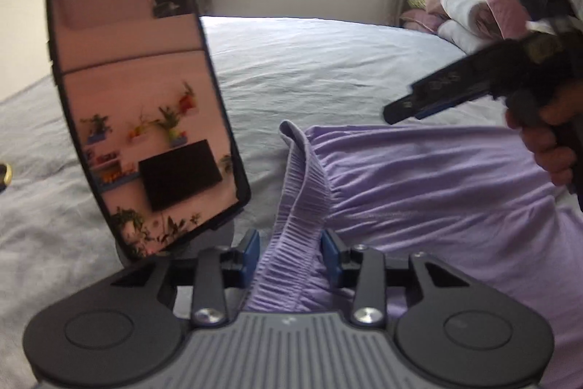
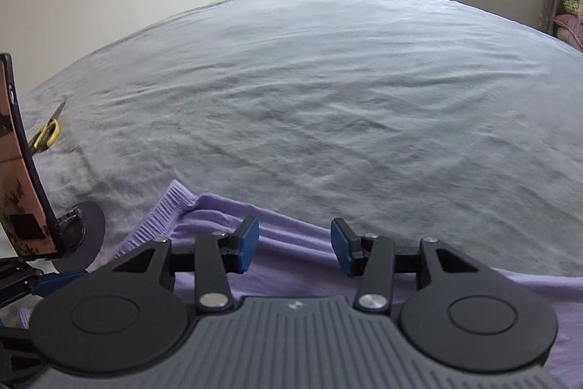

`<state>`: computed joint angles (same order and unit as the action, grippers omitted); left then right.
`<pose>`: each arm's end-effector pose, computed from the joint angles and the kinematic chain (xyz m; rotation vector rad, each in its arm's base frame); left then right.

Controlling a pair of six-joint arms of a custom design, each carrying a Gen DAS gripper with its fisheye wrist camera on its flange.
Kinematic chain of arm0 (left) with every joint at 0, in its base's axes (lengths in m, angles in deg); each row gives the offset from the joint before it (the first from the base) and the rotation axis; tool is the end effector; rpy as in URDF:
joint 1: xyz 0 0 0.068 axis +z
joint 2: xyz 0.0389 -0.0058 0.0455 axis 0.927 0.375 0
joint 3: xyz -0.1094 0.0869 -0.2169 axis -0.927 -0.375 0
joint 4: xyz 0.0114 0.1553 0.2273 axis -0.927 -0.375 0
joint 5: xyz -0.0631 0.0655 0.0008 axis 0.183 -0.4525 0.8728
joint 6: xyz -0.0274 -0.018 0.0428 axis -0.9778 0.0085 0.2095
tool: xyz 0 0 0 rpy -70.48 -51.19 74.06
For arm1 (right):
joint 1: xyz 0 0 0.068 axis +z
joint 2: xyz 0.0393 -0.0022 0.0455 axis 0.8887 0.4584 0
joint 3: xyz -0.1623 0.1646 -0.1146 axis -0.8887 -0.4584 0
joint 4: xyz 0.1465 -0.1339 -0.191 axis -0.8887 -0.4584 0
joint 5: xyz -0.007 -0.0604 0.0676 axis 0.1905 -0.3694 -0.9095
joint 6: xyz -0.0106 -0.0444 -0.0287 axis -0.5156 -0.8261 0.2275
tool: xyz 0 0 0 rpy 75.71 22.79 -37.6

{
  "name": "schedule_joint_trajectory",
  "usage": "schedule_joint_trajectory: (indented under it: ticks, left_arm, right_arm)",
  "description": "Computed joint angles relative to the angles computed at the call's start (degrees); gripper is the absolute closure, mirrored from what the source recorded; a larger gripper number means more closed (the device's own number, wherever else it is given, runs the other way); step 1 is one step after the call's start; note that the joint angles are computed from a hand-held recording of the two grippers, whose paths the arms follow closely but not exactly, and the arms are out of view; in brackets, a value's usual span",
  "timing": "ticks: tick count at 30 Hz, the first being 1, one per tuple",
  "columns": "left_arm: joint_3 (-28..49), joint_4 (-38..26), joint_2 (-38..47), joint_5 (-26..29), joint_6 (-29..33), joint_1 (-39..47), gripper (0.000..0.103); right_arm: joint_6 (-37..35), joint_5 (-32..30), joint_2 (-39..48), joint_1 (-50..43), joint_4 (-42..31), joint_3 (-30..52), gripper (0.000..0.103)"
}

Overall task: Fold clothes
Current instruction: 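Move the left gripper to the ribbed waistband of the sweatshirt, then grasp the waistband with the left gripper while the right gripper grasps the hem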

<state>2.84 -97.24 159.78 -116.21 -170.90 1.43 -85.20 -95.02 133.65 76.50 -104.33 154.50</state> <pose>0.1268 -0.2223 0.1111 -0.6525 2.1414 0.3237 0.3676 0.1130 0.1527 -1.2821 2.0376 0.6604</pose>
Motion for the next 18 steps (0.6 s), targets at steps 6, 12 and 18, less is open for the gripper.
schedule_joint_trajectory:
  ticks: [6, 12, 18]
  left_arm:
    - [2.03, -4.16, -1.59, -2.11, -3.24, -2.79, 0.067]
    - [3.38, -6.74, -1.39, -6.86, -6.70, -5.99, 0.070]
    - [0.19, 5.58, -4.77, -7.28, 4.92, -4.37, 0.083]
  right_arm:
    - [1.13, 5.36, 0.66, 3.47, 6.65, -2.52, 0.054]
    - [2.84, 7.73, 1.79, 4.14, 8.47, -1.36, 0.053]
    - [0.95, 7.56, 2.86, 3.54, 6.36, 0.36, 0.053]
